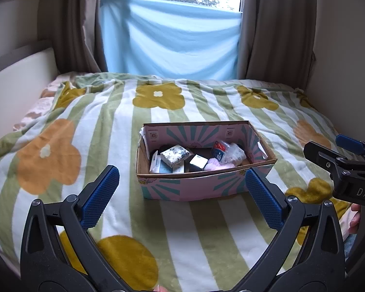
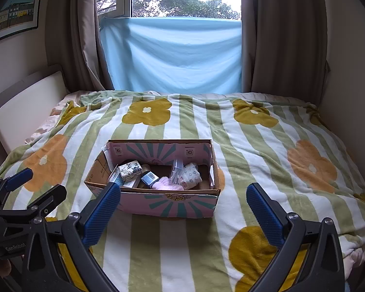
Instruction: Organize objects
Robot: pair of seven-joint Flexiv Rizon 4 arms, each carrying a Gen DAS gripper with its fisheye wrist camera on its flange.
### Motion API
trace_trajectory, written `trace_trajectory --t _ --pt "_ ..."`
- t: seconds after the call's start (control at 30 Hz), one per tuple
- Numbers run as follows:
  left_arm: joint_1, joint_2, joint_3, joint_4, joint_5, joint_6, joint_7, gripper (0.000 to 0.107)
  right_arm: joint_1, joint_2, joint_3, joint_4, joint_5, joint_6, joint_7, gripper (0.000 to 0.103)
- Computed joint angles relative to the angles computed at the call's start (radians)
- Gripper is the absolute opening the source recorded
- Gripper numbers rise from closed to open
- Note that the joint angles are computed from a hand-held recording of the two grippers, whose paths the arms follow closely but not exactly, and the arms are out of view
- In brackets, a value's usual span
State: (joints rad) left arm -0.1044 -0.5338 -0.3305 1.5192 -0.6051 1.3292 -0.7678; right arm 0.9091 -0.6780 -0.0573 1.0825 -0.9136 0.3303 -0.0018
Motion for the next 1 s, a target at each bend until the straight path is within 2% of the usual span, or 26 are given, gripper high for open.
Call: trace_trajectory --t 0.5,0.77,1.0 --pt "-0.003 -0.001 -0.004 0.005 0.016 0.029 -0.022 0.103 -0.002 0.011 0.002 0.017 -0.014 0.015 0.011 0.102" --pt "0.016 -0.002 -0.025 0.009 -0.004 0.041 -0.018 0.103 0.003 -0.005 -0.004 -0.012 -0.008 0.009 -0.002 0.103" --pt "0.011 -0.004 -0.012 0.002 0.006 0.028 -0.027 0.103 0.005 -0.02 -0.011 -0.036 -0.001 0.01 -0.013 0.102"
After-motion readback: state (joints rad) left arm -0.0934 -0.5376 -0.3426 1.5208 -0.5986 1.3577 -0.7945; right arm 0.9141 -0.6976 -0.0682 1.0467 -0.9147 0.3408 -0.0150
